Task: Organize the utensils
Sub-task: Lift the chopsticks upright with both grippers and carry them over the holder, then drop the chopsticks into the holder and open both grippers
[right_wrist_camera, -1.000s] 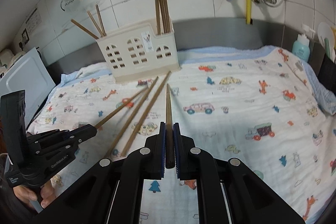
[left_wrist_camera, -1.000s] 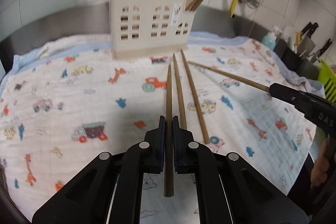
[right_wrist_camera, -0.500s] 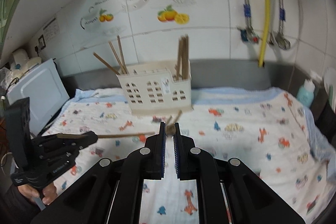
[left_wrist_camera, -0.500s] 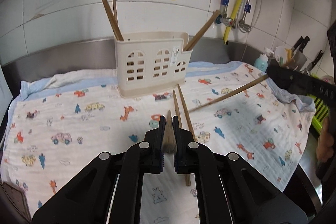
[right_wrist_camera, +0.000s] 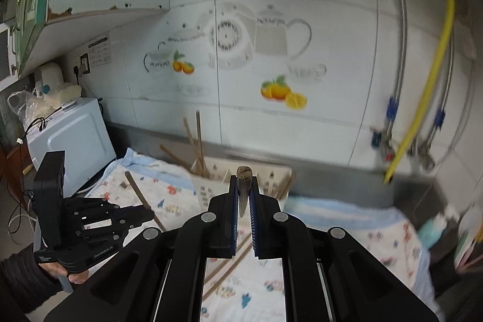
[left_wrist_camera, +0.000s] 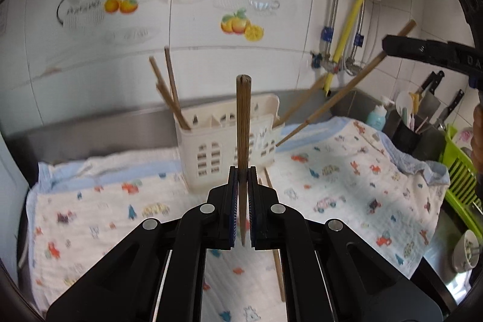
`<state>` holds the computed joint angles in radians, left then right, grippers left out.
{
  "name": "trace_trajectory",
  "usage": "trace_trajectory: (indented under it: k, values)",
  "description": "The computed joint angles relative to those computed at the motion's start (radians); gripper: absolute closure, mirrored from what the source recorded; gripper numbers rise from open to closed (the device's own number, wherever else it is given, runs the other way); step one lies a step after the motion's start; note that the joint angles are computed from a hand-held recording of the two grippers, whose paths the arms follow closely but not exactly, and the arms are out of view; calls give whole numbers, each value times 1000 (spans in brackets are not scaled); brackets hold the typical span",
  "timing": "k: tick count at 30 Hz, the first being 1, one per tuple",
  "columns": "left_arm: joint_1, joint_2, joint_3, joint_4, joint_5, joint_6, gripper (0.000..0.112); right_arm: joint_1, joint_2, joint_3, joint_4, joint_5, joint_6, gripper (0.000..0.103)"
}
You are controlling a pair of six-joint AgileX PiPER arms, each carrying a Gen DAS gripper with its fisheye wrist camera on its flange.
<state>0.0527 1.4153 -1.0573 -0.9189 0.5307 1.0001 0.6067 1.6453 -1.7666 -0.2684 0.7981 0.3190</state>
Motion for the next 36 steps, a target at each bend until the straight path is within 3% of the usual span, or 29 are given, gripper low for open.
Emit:
trace_trajectory:
  k: [8,12,18,27,36]
  values:
    - [-11,45,-232,114,22,-153,107,-28,169,-320,10,147,-91,96]
    - [-50,88,-370,216,-9,-268,107,-57,244,-415,29,188,-112,96]
    - [-118,189,-528,454,-115,-491,107,-89,311,-465,53,205,-134,96]
    - [-128,356,-670,598,-61,-666,107,-125,366,-493,110,208,-173,96]
    - [-108,435,-691,557,-11,-640,107,-133,397,-476,125,187,-166,96]
